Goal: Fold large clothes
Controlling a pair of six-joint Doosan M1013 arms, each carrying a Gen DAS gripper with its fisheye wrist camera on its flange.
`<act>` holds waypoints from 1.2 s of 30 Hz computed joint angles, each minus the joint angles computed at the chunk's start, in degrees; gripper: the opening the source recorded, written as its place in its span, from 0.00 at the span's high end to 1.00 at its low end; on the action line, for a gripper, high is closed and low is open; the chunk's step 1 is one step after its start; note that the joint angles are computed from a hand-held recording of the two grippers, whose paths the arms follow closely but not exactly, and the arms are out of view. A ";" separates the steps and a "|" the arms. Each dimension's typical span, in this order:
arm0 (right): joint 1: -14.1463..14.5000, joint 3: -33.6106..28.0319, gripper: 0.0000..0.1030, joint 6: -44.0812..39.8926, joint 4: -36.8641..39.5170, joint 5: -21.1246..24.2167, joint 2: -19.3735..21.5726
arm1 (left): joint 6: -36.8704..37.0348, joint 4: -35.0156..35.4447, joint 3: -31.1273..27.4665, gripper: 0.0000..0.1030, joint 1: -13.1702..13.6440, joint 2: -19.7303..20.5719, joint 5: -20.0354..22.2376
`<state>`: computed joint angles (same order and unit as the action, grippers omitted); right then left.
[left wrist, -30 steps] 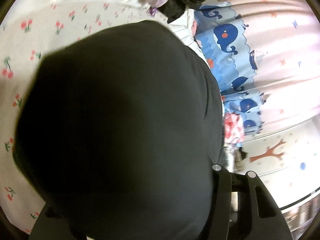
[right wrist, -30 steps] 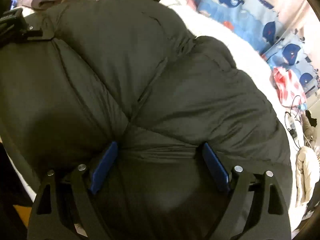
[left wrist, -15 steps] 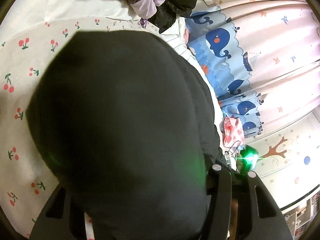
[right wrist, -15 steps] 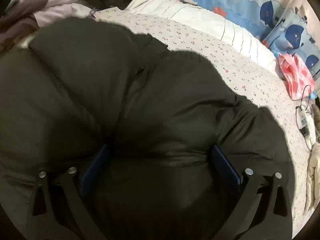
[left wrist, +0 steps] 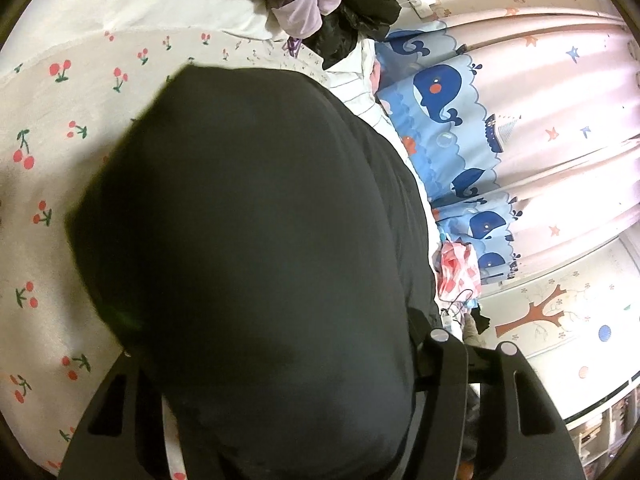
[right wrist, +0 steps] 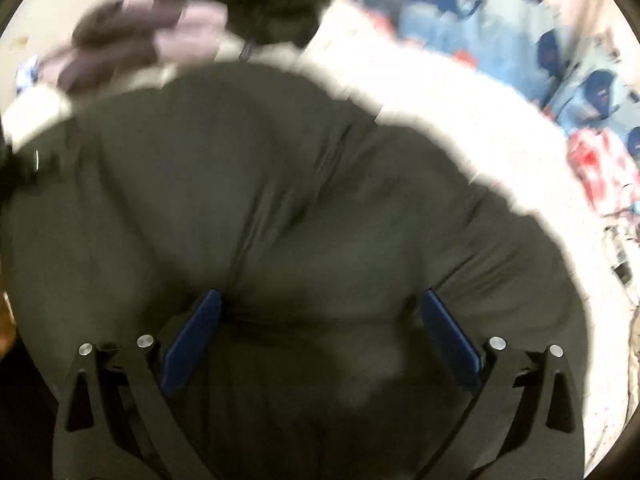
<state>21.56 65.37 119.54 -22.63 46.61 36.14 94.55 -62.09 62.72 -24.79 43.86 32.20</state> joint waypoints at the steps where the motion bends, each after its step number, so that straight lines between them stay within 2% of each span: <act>1: -0.15 -0.74 0.06 1.44 -1.59 0.13 0.08 | 0.27 -0.71 0.10 0.44 0.08 0.01 0.18; 4: -0.96 -5.66 0.06 5.56 -5.56 2.51 2.33 | -0.27 -0.37 -0.09 0.44 -0.02 0.00 0.18; 6: -1.62 -9.90 0.06 4.46 -4.84 5.30 4.87 | -1.15 0.27 -0.75 0.44 -0.07 0.29 0.43; 8: -2.19 -15.19 0.06 3.03 -4.37 8.93 8.40 | -1.52 0.58 -0.97 0.44 -0.04 0.38 0.78; 9: -2.63 -19.20 0.06 2.09 -4.27 12.50 11.36 | -1.31 0.30 -0.79 0.44 -0.02 0.29 0.86; 11: -3.57 -23.98 0.06 -0.92 -0.59 17.64 15.28 | -0.93 -0.16 -1.01 0.44 0.08 0.47 1.37; 14: -4.31 -26.37 0.06 -2.05 2.88 19.25 16.69 | -0.17 -1.06 -1.10 0.44 0.26 0.55 1.74; 15: -4.44 -25.53 0.06 -2.10 3.25 18.19 15.94 | 0.50 -2.39 -0.75 0.44 0.40 0.43 1.82; 18: -3.83 -17.94 0.06 -1.39 2.65 11.43 10.79 | 2.52 -7.00 0.02 0.44 0.84 0.36 1.95; 19: -3.32 -14.03 0.06 -0.77 1.64 8.27 8.15 | 2.65 -7.37 0.13 0.44 0.85 0.33 1.91; 22: -1.89 -6.58 0.06 0.11 -0.22 3.77 3.42 | 2.22 -6.68 0.06 0.44 0.71 0.27 1.52; 23: -1.06 -4.88 0.06 0.69 -1.30 3.35 2.59 | 2.22 -6.97 0.13 0.43 0.66 0.27 1.32; 25: 0.15 -4.01 0.06 -1.88 -1.69 5.74 2.98 | 2.55 -8.63 0.51 0.43 0.68 0.20 0.73; 30: 0.15 -1.59 0.06 2.32 -1.39 3.40 1.53 | 6.16 -13.41 2.09 0.42 0.86 -0.41 -0.46; 31: 0.35 -0.87 0.06 3.21 -2.54 2.49 1.05 | 6.26 -13.69 1.95 0.42 1.05 -0.27 0.21; 33: 0.71 -1.50 0.06 0.54 -2.60 4.35 1.70 | 5.08 -12.12 1.34 0.41 1.10 0.11 0.99; 36: 1.26 -0.81 0.06 2.18 -4.42 4.18 1.21 | 4.72 -11.28 0.55 0.41 0.97 0.45 0.82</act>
